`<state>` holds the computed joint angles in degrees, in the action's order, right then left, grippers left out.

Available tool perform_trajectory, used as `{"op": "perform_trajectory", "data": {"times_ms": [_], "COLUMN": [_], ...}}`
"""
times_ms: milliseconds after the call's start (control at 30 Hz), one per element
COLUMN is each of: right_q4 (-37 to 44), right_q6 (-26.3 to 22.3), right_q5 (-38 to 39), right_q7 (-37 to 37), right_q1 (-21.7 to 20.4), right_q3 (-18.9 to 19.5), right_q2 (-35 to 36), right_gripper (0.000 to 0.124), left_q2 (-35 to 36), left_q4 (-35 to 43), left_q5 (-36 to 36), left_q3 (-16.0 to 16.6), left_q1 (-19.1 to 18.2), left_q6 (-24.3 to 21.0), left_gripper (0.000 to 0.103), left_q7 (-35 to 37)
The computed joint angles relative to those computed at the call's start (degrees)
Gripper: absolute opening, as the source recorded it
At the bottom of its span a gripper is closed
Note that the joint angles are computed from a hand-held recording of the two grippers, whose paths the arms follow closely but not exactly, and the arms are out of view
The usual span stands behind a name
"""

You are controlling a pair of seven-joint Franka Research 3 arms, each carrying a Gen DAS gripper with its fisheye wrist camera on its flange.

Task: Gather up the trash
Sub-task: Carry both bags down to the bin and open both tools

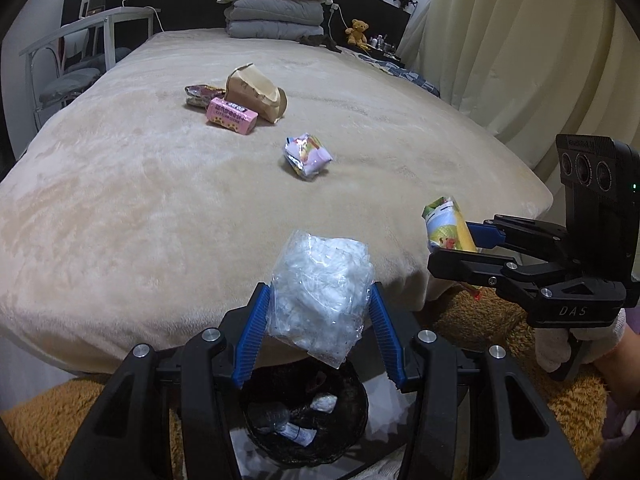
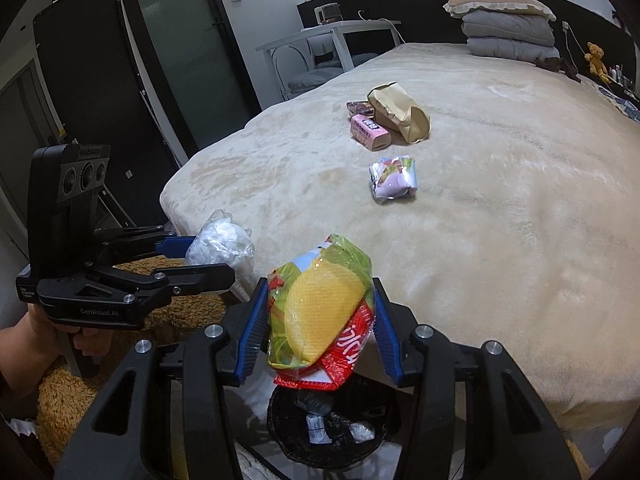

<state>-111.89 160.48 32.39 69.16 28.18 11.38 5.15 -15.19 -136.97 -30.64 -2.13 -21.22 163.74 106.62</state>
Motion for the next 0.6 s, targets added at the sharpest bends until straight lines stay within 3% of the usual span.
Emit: {"op": "perform_trajectory", "data": {"times_ms": [233, 400, 600], "right_q4": [0.0, 2.6, 7.1], "right_q6": [-6.2, -13.5, -22.3], "right_q5": [-2.4, -6.7, -13.4], "right_q7": [4.3, 10.2, 18.0], "right_q1": [0.1, 0.1, 0.5], "right_q3": [-0.6, -1.3, -2.3], "right_q2": [0.8, 3.7, 8.3], "right_gripper": [0.049, 0.049, 0.049], "left_q2": [0.5, 3.9, 8.1], "left_q4": [-0.7, 1.6, 4.8], "left_q5": [-1.2, 3.8, 7.1], "left_q3": [-0.3, -3.0, -5.4], "left_q1": [0.2, 4.0, 7.0], "left_q6": [-5.7, -13.4, -21.4], "left_gripper": [0.049, 0.049, 0.049], "left_q7": [-0.5, -6.9, -9.4]}}
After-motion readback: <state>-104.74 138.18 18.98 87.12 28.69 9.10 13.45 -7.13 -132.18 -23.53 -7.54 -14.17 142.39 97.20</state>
